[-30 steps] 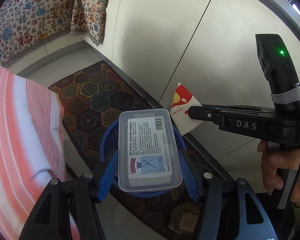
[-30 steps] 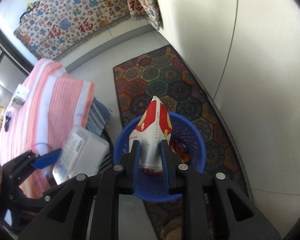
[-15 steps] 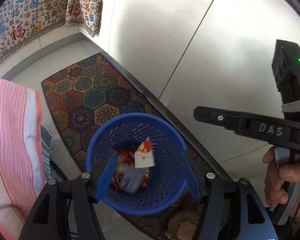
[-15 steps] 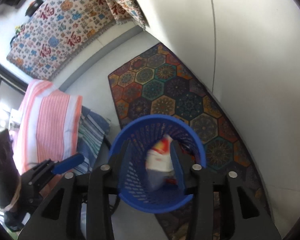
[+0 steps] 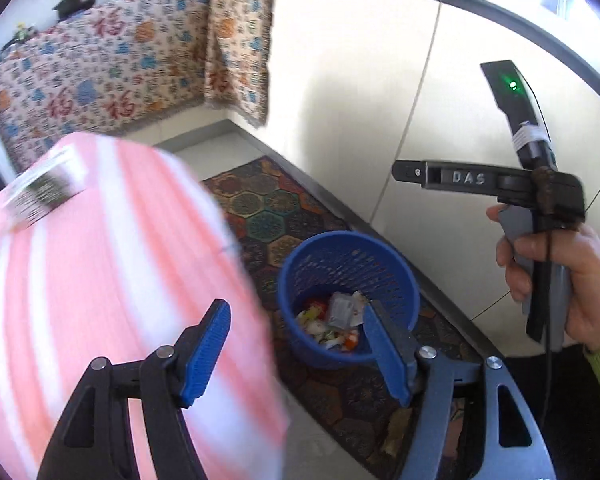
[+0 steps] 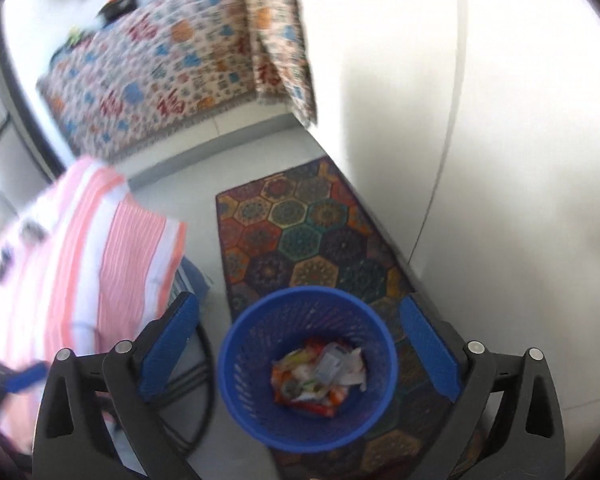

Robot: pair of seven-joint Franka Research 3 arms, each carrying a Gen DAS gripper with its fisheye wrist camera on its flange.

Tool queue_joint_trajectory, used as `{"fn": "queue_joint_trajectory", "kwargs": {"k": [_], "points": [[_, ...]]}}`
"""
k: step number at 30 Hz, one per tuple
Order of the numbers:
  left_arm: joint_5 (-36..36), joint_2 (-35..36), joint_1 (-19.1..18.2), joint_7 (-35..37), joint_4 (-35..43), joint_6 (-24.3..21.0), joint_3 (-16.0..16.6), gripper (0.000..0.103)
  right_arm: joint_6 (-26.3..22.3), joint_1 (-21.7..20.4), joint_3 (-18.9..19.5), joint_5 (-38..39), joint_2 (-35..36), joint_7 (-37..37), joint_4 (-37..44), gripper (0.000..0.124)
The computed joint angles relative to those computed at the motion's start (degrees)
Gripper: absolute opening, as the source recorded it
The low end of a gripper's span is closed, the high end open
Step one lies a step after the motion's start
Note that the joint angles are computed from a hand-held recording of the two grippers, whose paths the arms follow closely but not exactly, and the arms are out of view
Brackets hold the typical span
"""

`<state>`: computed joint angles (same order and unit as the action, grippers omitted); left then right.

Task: Collect trash
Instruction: 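Move both tools back over the table toward the gold wrapper and milk carton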

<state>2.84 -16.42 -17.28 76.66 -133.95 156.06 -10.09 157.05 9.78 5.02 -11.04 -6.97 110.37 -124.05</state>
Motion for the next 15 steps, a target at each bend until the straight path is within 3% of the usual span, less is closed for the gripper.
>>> {"fn": "queue_joint_trajectory", "kwargs": {"k": [2, 5, 9, 12, 15], "points": [[2.8, -5.1, 2.2, -1.8, -3.4, -2.0, 0.0, 0.07, -0.4, -0.6, 2.9, -10.4, 0.0, 5.9, 0.4, 0.101], [6.0, -11.3, 5.3, -2.9, -7.4, -4.6, 1.4, 0.07, 1.0, 1.3, 5.0, -15.8, -1.5, 9.9, -0.8, 0.101], [7.7, -16.9, 9.3, -1.9, -10.9, -7.0, 5.4, 0.07, 1.7, 7.7, 5.5, -4.4, -3.0, 5.0, -1.1, 0.102], [9.8, -18.8, 13.5, -0.4, -12.6, -7.7, 7.4, 0.07, -1.3, 13.0, 6.5, 4.6, -0.6, -2.1, 3.1, 0.102], [12.1, -19.3, 17.5, 1.1, -13.6, -7.6, 8.8, 0.07, -4.9, 15.8, 8.0, 5.0, 4.7, -3.4, 9.7, 0.102]]}}
